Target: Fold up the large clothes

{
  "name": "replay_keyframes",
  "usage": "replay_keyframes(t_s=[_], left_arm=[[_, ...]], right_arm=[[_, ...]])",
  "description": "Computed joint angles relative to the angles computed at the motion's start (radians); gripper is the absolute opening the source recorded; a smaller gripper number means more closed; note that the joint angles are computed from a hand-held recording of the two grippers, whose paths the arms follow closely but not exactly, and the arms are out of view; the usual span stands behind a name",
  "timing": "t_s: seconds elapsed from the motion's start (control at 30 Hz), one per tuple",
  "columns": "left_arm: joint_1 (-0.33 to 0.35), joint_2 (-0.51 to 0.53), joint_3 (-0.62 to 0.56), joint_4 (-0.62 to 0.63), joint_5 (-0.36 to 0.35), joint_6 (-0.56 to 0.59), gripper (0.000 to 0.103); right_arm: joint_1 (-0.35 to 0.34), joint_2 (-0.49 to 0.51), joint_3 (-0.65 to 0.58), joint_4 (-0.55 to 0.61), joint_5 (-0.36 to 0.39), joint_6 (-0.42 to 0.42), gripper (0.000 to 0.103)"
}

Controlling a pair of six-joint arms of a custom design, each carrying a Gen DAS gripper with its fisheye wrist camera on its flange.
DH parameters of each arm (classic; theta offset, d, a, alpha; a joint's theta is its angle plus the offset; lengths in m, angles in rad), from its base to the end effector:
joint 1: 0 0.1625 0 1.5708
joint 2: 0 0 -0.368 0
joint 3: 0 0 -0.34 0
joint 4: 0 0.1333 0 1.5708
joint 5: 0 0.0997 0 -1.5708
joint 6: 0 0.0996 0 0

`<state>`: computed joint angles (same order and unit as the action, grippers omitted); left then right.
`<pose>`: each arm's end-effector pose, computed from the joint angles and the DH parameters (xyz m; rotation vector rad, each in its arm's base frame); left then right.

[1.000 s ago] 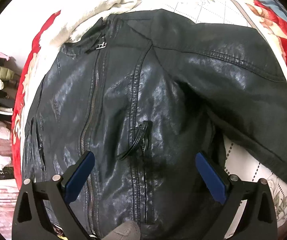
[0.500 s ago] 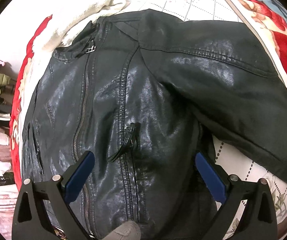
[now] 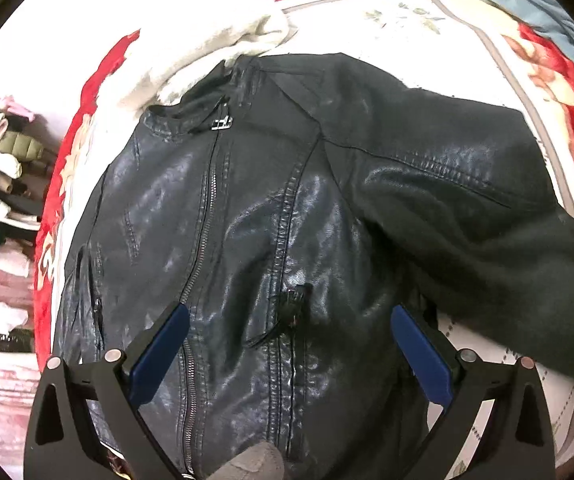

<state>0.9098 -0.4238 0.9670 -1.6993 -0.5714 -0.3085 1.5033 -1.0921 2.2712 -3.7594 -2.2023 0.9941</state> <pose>-0.2560 -0.6827 0.0486 0.5993 2.0040 -0.1418 0.0460 -0.4245 0.2165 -1.6897 -1.9684 1.6345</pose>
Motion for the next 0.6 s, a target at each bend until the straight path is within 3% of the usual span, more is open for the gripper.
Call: replay_keyframes(t_s=[0.03,0.1,0.17,0.27,0.33,0.43,0.6], left_arm=[[0.005,0.016,-0.029,0.044,0.006,-0.024,0.103],[0.017,0.048,-0.081,0.109,0.019,-0.064,0.103],[0.027,0.071,-0.118,0.139,0.030,-0.073,0.103],[0.040,0.087,-0.136,0.121,0.037,-0.050,0.103],[0.046,0.093,-0.153,0.110,0.027,-0.042,0.103],[0.050,0.090,-0.176,0.101,0.007,-0.044,0.103],[0.071,0.069,-0.221,0.112,-0.036,-0.058,0.103]], right_arm=[[-0.045,-0.003,0.010,0.011,0.091,0.003,0.023],[-0.125,0.035,0.016,-0.033,0.229,-0.008,0.031],[-0.143,0.077,0.010,-0.102,0.247,-0.017,0.031],[-0.128,0.094,-0.024,-0.099,0.220,-0.061,0.030],[-0.109,0.088,-0.039,-0.072,0.192,-0.062,0.006],[-0.054,0.065,-0.072,-0.018,0.117,-0.066,0.006],[0.109,0.024,-0.237,0.200,-0.053,-0.140,0.005]])
